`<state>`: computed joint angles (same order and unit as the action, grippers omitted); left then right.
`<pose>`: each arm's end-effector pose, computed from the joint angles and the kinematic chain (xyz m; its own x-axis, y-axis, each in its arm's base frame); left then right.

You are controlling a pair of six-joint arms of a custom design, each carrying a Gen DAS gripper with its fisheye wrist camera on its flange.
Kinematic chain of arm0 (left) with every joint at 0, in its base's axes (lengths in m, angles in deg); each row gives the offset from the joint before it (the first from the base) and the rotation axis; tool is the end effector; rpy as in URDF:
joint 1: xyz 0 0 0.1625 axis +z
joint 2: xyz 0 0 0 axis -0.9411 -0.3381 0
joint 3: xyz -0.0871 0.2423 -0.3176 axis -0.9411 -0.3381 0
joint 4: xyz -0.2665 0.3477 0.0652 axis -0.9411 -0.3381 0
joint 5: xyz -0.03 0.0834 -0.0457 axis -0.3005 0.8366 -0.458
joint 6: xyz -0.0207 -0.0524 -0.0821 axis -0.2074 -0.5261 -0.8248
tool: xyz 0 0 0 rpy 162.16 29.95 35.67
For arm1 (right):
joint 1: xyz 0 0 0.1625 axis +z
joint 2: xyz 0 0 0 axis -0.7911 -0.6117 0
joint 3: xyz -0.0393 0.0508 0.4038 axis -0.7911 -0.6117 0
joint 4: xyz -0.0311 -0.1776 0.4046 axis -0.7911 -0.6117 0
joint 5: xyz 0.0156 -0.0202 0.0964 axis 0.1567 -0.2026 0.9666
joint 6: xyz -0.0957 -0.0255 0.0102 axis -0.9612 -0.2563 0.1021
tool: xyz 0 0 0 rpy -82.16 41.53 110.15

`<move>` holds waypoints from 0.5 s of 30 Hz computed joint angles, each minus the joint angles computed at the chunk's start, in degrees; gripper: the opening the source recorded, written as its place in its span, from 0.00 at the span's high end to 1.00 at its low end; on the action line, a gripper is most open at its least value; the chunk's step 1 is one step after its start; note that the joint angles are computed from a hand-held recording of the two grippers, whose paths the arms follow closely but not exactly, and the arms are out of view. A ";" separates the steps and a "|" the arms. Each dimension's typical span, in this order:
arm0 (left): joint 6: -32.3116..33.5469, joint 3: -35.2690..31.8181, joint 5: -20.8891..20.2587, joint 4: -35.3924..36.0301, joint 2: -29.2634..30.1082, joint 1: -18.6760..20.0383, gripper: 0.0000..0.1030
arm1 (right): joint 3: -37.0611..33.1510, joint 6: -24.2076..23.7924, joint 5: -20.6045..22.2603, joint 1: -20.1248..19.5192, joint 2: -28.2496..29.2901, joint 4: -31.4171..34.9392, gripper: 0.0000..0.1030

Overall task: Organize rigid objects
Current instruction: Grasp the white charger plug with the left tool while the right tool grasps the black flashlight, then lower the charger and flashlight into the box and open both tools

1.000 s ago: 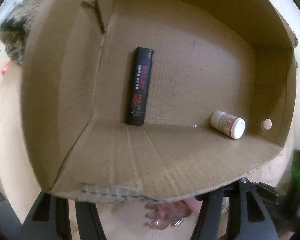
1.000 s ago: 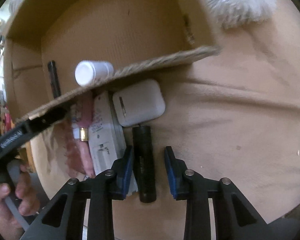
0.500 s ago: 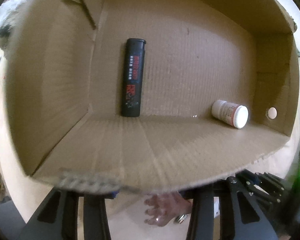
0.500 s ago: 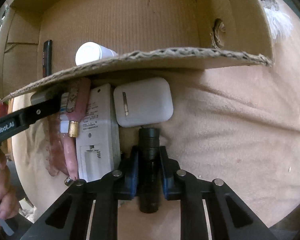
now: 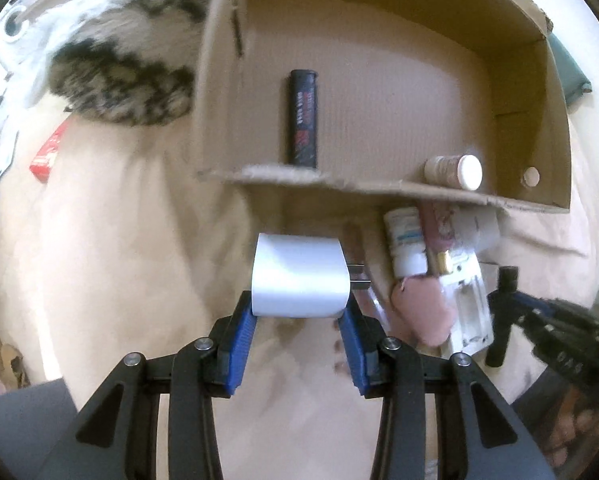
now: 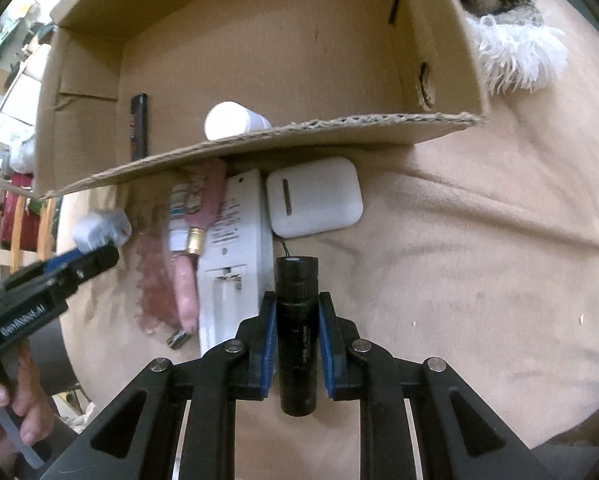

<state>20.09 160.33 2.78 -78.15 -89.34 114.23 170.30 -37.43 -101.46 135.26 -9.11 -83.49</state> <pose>-0.2962 -0.5292 -0.0763 -0.5956 0.6811 -0.4259 0.6168 0.7274 0.3007 0.0303 -0.3775 0.2004 -0.7095 0.6153 0.3435 0.3455 0.7286 -0.5915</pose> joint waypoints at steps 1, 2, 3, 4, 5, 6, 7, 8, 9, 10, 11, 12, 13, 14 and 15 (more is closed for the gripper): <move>0.18 0.72 0.58 -0.63 -0.32 -0.13 0.63 | 0.38 0.06 -0.07 0.29 -0.57 -0.06 0.80; -0.12 1.85 1.25 -1.84 -0.44 -0.76 0.63 | 0.57 0.17 -0.11 0.66 -0.94 0.04 0.80; 0.15 2.72 1.88 -2.84 -0.62 -0.61 0.63 | 0.79 0.34 -0.06 0.98 -1.36 0.18 0.80; -0.11 3.25 2.40 -3.37 -0.88 -0.88 0.63 | 0.84 0.89 -0.16 1.55 -1.41 0.34 0.80; 0.78 4.21 2.84 -3.21 -2.67 0.04 0.63 | 1.10 1.15 -0.02 1.98 -1.95 0.63 0.80; 0.72 4.88 3.20 -3.13 -3.59 0.44 0.63 | 1.45 1.67 -0.12 2.61 -1.66 0.10 0.80; 0.57 4.82 3.49 -2.20 -4.53 0.83 0.63 | 1.83 2.14 -0.37 3.32 -1.69 -0.29 0.80; 0.21 5.08 3.76 -1.30 -5.71 1.06 0.63 | 2.72 0.55 0.39 2.11 -2.12 -1.94 0.80; 0.33 5.72 3.97 -1.49 -6.51 1.40 0.63 | 3.03 1.02 0.36 2.70 -2.45 -1.96 0.80; 0.13 6.31 4.25 -1.91 -7.13 1.25 0.63 | 3.32 1.48 0.37 3.29 -2.93 -1.71 0.80; 0.10 7.03 4.49 -2.12 -8.10 1.11 0.63 | 3.75 0.64 0.65 2.97 -3.44 -2.21 0.80; -0.56 9.67 4.47 -2.52 -10.69 0.36 0.63 | 3.85 0.85 -0.31 4.29 -3.72 -1.96 0.80; -0.70 10.46 4.48 -3.03 -11.62 0.14 0.63 | 4.00 0.38 -0.81 4.74 -3.82 -2.44 0.80; -0.64 10.70 4.52 -1.79 -13.53 0.17 0.63 | 4.19 0.15 -1.37 5.54 -4.46 -2.52 0.80; -1.00 11.21 4.67 -0.76 -15.42 -0.16 0.63 | 4.64 -0.58 -1.82 6.18 -5.40 -3.24 0.80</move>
<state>19.09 171.54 7.45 -78.91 -104.76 114.07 174.95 -38.01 -103.28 141.44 -14.51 -86.73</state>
